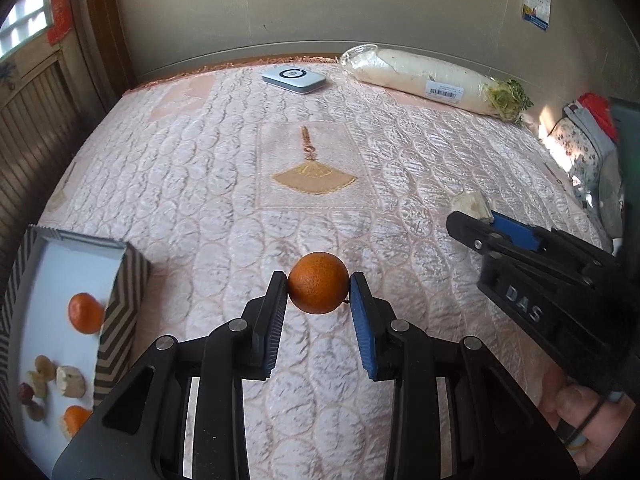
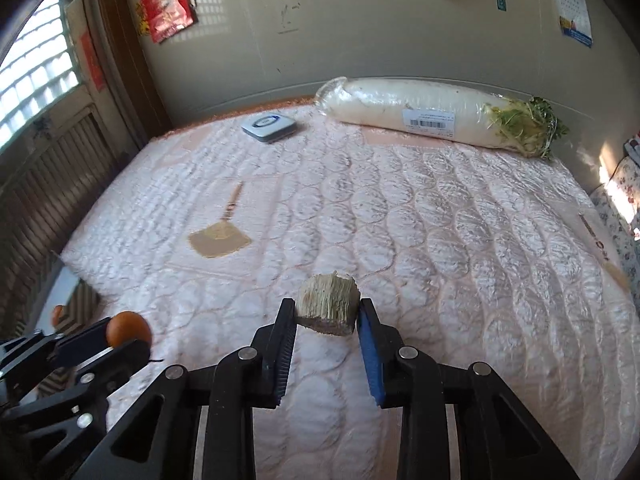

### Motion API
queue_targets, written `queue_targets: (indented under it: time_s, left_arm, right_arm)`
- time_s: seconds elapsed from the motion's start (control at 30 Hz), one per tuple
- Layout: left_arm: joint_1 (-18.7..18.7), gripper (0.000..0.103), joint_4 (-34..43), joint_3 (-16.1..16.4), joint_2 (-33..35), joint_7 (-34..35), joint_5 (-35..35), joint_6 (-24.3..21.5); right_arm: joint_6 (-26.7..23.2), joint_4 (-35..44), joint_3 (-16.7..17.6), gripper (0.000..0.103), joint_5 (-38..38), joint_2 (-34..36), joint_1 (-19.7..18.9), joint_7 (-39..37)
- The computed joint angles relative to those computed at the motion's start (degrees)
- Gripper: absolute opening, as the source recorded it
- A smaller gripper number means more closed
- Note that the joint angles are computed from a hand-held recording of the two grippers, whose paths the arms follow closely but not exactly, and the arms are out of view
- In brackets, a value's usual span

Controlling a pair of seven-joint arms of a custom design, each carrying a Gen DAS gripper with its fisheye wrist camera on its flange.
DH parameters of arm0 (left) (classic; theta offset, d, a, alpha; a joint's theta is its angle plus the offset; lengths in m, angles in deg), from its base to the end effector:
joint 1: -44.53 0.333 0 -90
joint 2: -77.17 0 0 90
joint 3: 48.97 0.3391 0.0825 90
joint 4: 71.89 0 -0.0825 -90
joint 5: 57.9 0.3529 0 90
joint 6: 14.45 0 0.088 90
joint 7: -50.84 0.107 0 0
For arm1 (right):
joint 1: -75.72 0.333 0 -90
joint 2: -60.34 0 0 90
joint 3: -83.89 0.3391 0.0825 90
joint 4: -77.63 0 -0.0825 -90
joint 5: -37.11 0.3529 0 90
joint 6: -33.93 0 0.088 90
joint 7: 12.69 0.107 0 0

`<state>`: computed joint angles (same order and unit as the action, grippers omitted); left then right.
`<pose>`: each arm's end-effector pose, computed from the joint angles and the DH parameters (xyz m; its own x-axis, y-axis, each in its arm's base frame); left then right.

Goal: Organize fruits
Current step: 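Carry the orange with the left tool while the right tool carries the root piece over the tray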

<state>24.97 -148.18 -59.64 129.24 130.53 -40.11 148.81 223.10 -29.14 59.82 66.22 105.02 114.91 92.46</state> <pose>0.6886 -0.3635 0.2921 -0.4797 -0.8774 0.0059 -0.7112 0.3849 -0.5883 0.6478 0.1749 0.2571 -0.2386 -0.9556 -0.1727 -0.6787 0.2913 -0.6741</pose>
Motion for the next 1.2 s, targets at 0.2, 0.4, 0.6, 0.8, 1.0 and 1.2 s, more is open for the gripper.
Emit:
queue_targets:
  time_s: [0.2, 0.4, 0.6, 0.8, 1.0, 1.2]
  left_arm:
    - [-0.1, 0.031, -8.8, 3.5, -4.9, -4.3, 2.3, 5.9]
    - [-0.2, 0.031, -14.1, 6.5, -7.7, -8.1, 5.0, 10.0]
    - [-0.7, 0.031, -19.0, 10.2, -10.3, -12.0, 7.3, 14.0]
    - [-1.0, 0.031, -22.5, 13.9, -12.3, -15.4, 8.5, 16.7]
    - [-1.2, 0.031, -25.3, 17.2, -13.8, -17.8, 9.1, 19.4]
    - [-1.5, 0.031, -27.2, 20.1, -14.5, -18.9, 8.6, 21.1]
  right_arm:
    - [3.5, -3.4, -1.7, 0.03, 2.9, -1.9, 5.9, -1.7]
    - [3.4, -3.2, -4.2, 0.03, 7.2, -1.2, 11.9, -4.6]
    - [2.2, -1.7, -4.5, 0.03, 7.1, -0.3, 14.1, -5.3]
    - [1.1, 0.6, -4.5, 0.03, 4.8, 0.6, 15.0, -5.2]
    - [-1.4, 4.2, -5.7, 0.03, 1.1, 2.3, 16.6, -4.0]
    - [-3.4, 8.4, -6.6, 0.03, -3.3, 4.4, 17.2, -1.5]
